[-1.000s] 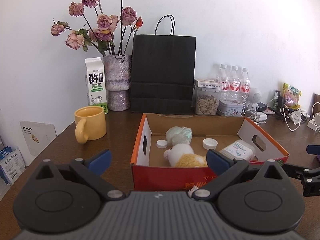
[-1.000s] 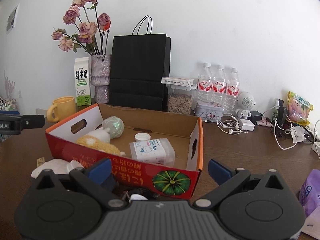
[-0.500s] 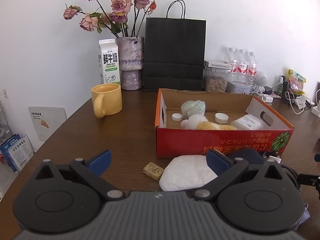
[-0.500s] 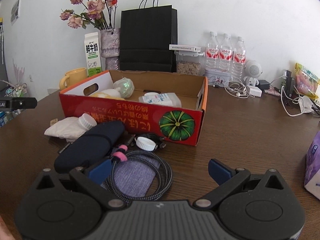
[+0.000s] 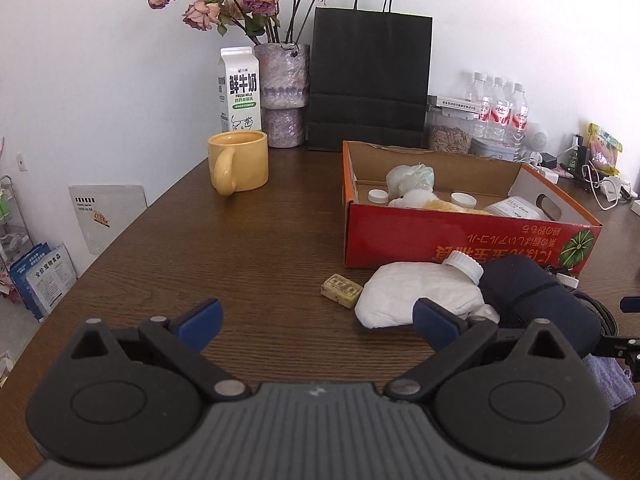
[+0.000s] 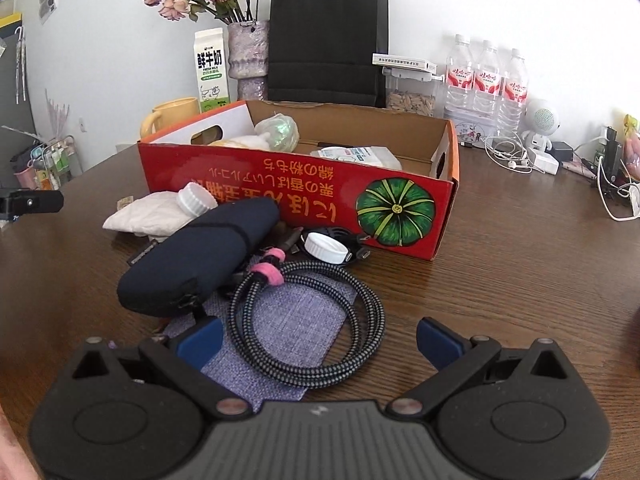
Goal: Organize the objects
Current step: 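Grasp the beige soap bar with the left tool while the right tool grasps the braided cable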
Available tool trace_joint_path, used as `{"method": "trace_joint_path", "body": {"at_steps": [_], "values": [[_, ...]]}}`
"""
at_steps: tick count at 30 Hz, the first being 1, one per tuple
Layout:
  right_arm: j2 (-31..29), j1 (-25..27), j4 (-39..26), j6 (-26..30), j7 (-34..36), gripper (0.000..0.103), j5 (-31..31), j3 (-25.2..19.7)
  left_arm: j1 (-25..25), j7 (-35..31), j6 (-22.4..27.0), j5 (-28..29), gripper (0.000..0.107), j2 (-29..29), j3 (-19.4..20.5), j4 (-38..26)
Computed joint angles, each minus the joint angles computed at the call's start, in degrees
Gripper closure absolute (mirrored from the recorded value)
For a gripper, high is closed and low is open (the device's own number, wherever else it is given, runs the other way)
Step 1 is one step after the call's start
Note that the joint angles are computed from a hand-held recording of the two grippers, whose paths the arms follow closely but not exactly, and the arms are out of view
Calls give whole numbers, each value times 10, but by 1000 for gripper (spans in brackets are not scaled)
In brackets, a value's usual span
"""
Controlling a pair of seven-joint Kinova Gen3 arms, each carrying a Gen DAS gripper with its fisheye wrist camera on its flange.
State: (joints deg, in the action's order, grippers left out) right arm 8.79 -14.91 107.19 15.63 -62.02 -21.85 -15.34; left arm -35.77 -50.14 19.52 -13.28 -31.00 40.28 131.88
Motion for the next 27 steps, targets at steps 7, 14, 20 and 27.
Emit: {"method": "trace_joint_path", "body": {"at_steps": [7, 14, 20, 27], "values": [[21, 6, -10, -12, 6, 0, 0, -14, 4, -2, -5, 2, 4, 5, -12, 6], [38, 65, -14, -19, 76, 0, -50, -78, 4, 0, -12, 3, 4, 12, -11, 10], [44, 80, -17, -8, 114, 6, -84, -90, 4, 2, -15, 3, 4, 14, -10, 12], [30, 68, 5, -39, 123, 12, -89, -86, -1, 4, -18, 4, 4, 16, -4, 12]]}}
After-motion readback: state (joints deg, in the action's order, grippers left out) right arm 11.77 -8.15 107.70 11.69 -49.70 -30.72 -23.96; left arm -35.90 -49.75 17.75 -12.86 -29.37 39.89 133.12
